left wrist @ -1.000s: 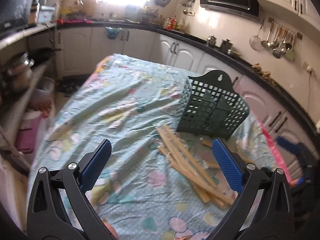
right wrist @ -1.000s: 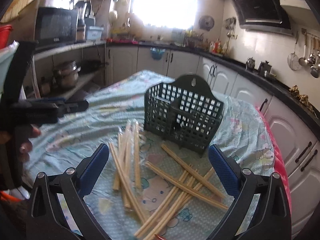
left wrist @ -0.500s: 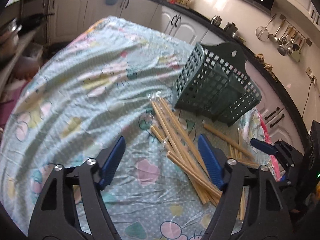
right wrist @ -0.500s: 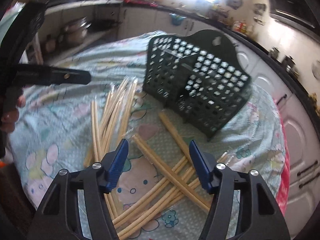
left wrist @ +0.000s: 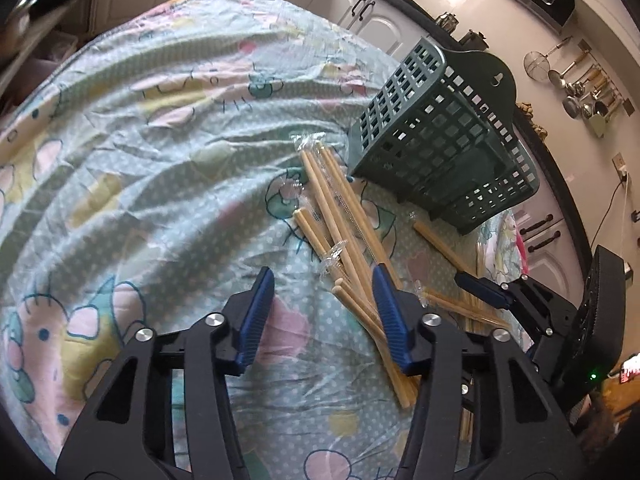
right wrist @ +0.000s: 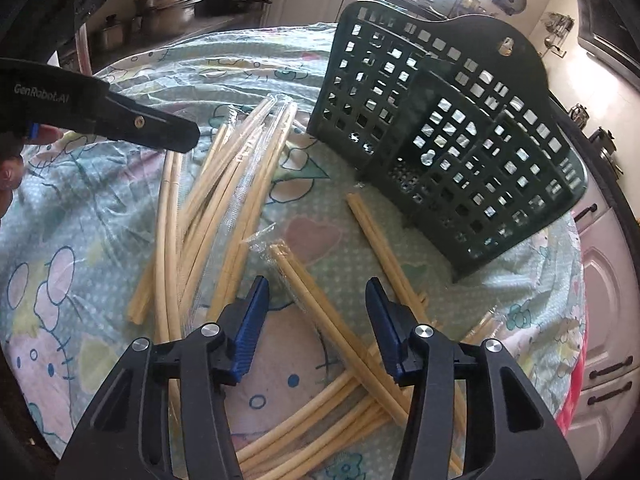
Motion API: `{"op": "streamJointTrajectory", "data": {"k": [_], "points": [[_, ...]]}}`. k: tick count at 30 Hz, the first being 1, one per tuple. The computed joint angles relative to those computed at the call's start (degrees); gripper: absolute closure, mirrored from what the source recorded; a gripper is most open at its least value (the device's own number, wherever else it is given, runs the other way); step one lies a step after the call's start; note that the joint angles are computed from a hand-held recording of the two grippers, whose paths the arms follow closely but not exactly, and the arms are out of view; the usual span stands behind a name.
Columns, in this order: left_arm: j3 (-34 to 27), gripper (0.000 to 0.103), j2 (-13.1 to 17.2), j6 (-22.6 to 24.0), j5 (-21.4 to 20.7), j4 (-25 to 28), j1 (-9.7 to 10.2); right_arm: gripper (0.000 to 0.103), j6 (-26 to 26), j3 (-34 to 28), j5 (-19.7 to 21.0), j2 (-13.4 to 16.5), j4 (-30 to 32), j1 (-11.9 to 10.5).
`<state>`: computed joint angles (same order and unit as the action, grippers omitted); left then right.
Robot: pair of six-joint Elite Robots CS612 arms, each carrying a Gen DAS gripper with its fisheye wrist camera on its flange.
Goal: Organize utensils
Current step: 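Close the left tool on a chopstick while the right tool closes on another, then lift the held chopsticks with both tools and carry them over the green caddy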
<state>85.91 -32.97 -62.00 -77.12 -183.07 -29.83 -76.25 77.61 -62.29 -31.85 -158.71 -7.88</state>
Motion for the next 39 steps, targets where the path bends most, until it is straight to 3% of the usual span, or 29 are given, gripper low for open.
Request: {"op": "streamJointTrajectory", "data": {"k": [7, 9, 11, 16, 24, 39], "points": [[-0.4, 0.073, 0.6, -1.2, -1.9, -0.9, 0.52, 0.064, -2.7, -1.4, -0.3, 0.5, 1.9, 0.8], [-0.4, 0.077, 0.7, -1.6, -2.4, -1.4, 0.68, 0.07, -3.7, -1.5, -0.3, 0.5, 2.2, 0.9], [-0.4, 0.082, 0.8, -1.6, -3.0, -2.1, 0.86, 0.083, -4.7, -1.4, -0.2, 0.4, 2.7, 1.0], [-0.7, 0.094, 1.0, -0.8, -4.6, -3.3, 1.17, 0.097, -4.5, -1.1, 1.0, 0.2, 1.6, 0.9], [0.1, 0.1, -0.3, 1.9, -3.5, -5.1, 1.0, 0.097, 1.0, -2.9, 5.8, -0.4, 3.2, -0.5], [-2.0, 0.1, -3.6, 14.1, -0.4, -7.4, -0.38, 0.097, 9.1, -1.8, 18.1, -4.5, 2.5, -3.7]]}}
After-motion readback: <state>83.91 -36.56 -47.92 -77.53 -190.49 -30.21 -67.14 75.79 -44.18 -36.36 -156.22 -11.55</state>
